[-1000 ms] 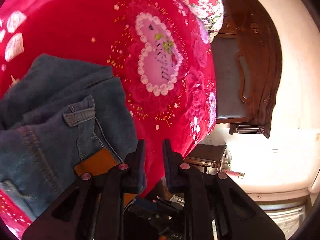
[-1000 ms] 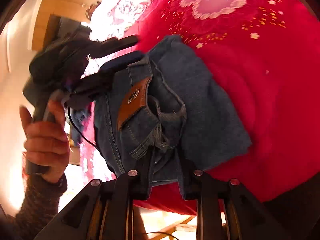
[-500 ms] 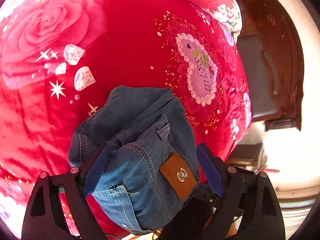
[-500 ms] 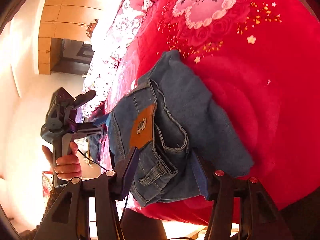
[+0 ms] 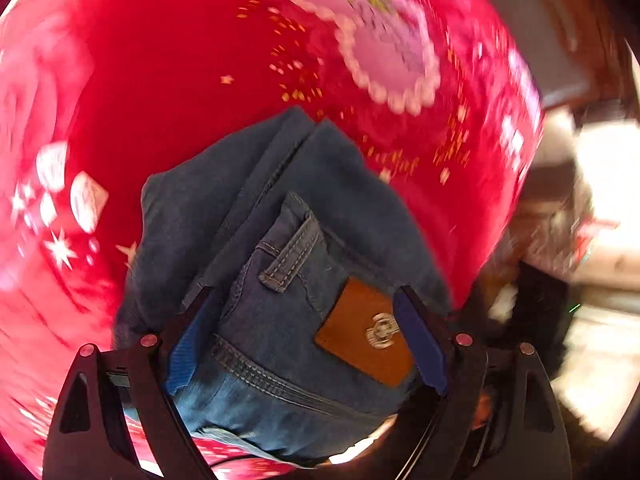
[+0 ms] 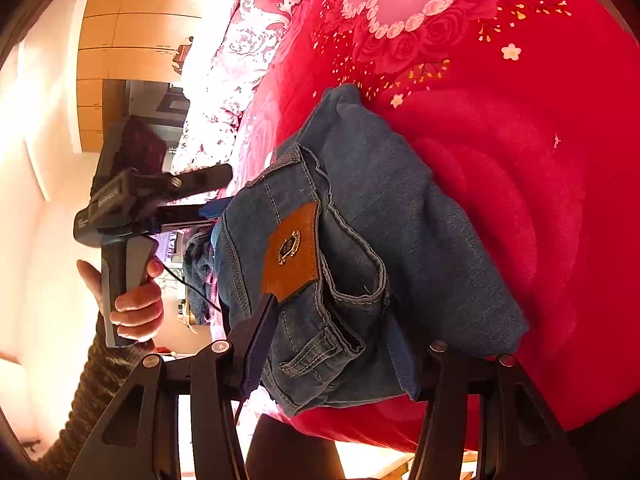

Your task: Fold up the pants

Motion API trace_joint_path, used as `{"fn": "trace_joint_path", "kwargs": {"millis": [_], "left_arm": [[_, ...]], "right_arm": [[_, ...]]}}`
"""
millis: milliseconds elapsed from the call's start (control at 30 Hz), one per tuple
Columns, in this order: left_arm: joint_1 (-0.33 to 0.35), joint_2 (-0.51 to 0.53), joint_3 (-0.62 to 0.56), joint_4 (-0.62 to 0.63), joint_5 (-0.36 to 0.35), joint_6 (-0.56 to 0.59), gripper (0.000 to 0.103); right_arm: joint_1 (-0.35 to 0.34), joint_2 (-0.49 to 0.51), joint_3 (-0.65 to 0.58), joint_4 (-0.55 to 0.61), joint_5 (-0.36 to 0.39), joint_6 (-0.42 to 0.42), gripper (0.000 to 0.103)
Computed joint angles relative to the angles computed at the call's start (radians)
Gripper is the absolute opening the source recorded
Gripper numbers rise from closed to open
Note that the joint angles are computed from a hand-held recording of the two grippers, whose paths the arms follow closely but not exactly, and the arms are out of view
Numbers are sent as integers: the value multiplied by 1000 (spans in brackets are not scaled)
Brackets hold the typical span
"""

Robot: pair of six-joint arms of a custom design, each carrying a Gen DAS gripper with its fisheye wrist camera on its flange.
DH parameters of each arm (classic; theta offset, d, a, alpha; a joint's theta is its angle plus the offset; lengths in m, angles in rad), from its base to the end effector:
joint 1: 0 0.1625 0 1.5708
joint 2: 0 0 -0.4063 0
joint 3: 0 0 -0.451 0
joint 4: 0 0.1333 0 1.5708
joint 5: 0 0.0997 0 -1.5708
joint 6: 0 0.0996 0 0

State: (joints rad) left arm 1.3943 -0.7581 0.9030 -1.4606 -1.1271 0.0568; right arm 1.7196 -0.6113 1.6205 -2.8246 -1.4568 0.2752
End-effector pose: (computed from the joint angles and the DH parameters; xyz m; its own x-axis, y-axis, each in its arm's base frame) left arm 0.0302 -0.8333 0.2645 -0.8591 0.3189 -0.4004 0.2190 0.9360 0.2755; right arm 0.2459 -0.6645 -0.0579 -0.9807 0.0928 -0.1720 0.1275 0.9708 -0.2031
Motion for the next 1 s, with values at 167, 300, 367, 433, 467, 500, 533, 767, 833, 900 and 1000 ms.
{"fn": "trace_joint_path", "kwargs": {"millis": [167,300,367,433,467,500,533,767,833,900,1000], "left_arm": [[-56,-32,110,-34,211,97,22],[-63,-91,183,-194,77,210,19],[-63,-76,199,-237,111,209,20],[-61,-40,209,-259,221,166,21],[-57,-20,193,-247,236,125,22],[-51,-11,175,-237,221,85,22],[-47,-16,169,-249,196,59,22],[-4,-209,250,-419,-57,-32,44],[16,-275,330,-511,-64,-74,58],[40,-300,361,-562,-101,-119,58],[75,-296,361,-613,-220,-251,58]], "right_arm": [[15,7,-25,23,-23,-38,15],[44,-47,25,-17,-16,-89,13],[55,-62,42,-3,-47,-95,13],[60,-46,20,54,-141,-76,14],[56,-34,4,81,-164,-57,18],[51,-24,-13,108,-173,-30,18],[50,-23,-19,112,-175,-14,20],[77,-69,-19,43,-267,-67,39],[75,-49,-71,37,-242,-80,46],[85,5,-171,90,-217,-113,47],[105,91,-316,166,-213,-157,48]]}}
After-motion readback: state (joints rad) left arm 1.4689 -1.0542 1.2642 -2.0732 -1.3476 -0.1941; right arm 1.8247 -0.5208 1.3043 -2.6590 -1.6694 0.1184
